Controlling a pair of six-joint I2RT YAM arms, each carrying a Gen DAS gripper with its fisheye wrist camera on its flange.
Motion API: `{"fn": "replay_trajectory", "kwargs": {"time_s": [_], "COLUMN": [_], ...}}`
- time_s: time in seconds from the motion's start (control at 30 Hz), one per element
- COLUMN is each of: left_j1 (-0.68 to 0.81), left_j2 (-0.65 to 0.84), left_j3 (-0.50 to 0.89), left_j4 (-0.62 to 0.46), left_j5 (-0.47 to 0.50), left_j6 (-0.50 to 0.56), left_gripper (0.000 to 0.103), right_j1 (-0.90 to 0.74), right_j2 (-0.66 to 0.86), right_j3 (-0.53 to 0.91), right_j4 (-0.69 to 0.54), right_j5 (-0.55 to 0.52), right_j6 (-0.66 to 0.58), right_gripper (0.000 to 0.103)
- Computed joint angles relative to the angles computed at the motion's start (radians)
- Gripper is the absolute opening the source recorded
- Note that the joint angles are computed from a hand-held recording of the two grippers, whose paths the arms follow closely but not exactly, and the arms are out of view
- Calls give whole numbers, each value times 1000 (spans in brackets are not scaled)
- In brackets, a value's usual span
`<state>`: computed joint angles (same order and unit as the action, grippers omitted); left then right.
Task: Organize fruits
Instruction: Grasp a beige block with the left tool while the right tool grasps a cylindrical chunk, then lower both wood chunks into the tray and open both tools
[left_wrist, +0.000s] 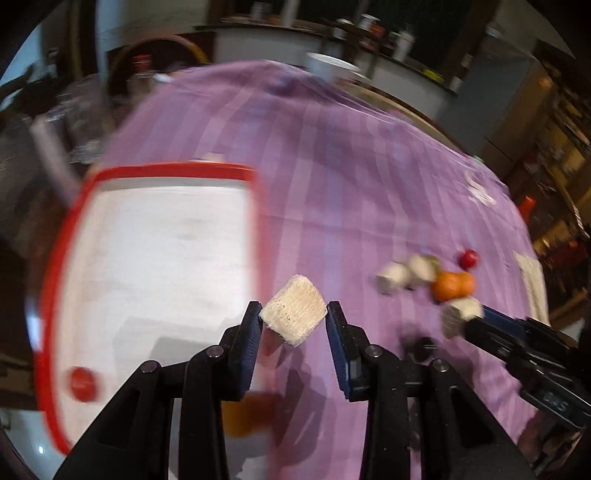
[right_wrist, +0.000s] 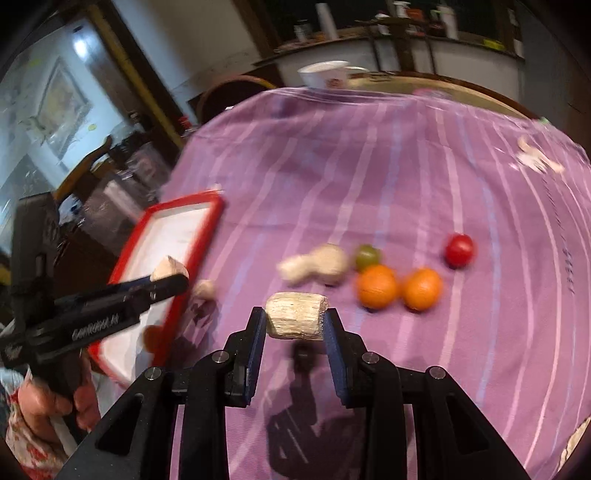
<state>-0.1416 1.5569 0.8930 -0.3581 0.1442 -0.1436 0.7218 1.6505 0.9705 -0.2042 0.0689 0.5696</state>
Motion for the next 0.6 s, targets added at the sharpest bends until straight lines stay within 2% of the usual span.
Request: {"fn": "replay_trajectory", "kwargs": {"time_s": [0.17, 0.3, 0.4, 0.6], "left_j1": [244, 378, 431, 451], "left_j2": [12, 85, 137, 191], "left_j3": [-6, 15, 31, 53], "left_j4": [-36, -31, -25, -24], "left_j5": [2, 13, 29, 36], "left_j6": [137, 217, 252, 279], "left_gripper": [34, 34, 34, 34], "right_j1": [105, 181, 230, 274], "right_j2": [144, 305, 441, 624], "right_j3": [178, 377, 554, 787], "right_j4": [-35, -86, -153, -262], "right_j5": [-21, -33, -25, 10], "right_j6": [1, -17, -38, -60], "right_gripper": [35, 35, 35, 36]}}
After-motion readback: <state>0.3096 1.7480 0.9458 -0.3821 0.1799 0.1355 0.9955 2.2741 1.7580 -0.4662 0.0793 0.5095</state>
